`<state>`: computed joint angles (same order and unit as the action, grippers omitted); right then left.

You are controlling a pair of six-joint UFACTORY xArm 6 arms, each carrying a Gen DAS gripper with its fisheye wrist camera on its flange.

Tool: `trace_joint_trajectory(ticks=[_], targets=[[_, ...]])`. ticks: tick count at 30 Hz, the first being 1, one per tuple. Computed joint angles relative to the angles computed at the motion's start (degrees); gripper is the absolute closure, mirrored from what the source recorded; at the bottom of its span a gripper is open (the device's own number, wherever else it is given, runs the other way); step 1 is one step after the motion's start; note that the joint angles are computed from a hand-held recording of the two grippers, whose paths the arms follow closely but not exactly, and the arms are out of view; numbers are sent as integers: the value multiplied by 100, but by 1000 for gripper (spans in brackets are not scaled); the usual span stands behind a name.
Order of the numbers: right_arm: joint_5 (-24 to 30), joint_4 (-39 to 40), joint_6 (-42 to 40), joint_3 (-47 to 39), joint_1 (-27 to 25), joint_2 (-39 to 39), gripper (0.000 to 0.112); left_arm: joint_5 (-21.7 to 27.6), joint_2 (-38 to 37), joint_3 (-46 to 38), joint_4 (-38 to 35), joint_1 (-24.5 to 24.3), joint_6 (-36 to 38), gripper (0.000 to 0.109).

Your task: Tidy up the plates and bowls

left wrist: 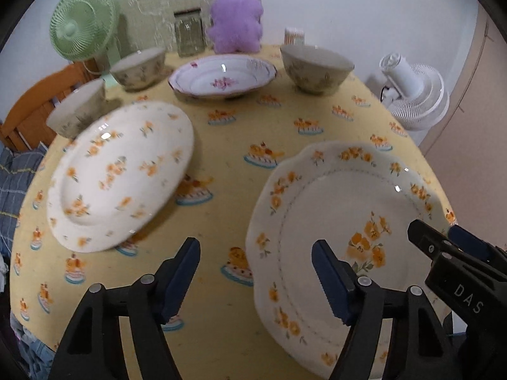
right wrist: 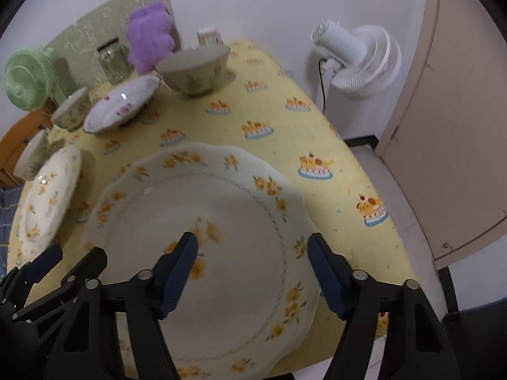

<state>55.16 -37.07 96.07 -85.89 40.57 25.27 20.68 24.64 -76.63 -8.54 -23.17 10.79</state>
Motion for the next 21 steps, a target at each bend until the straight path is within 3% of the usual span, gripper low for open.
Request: trace_joint_trajectory(ticks=[4,16,21], targets=[[-269,141,-358,-32,-113,124,49,214,222,-249,134,-50,-119,39],[107,84,-427,-146,-183,47,49,570,521,-730,219,-151,-129,39],[87,416,-336,129,-315,-82,49,634,593,-828,435,-189,-303,41]])
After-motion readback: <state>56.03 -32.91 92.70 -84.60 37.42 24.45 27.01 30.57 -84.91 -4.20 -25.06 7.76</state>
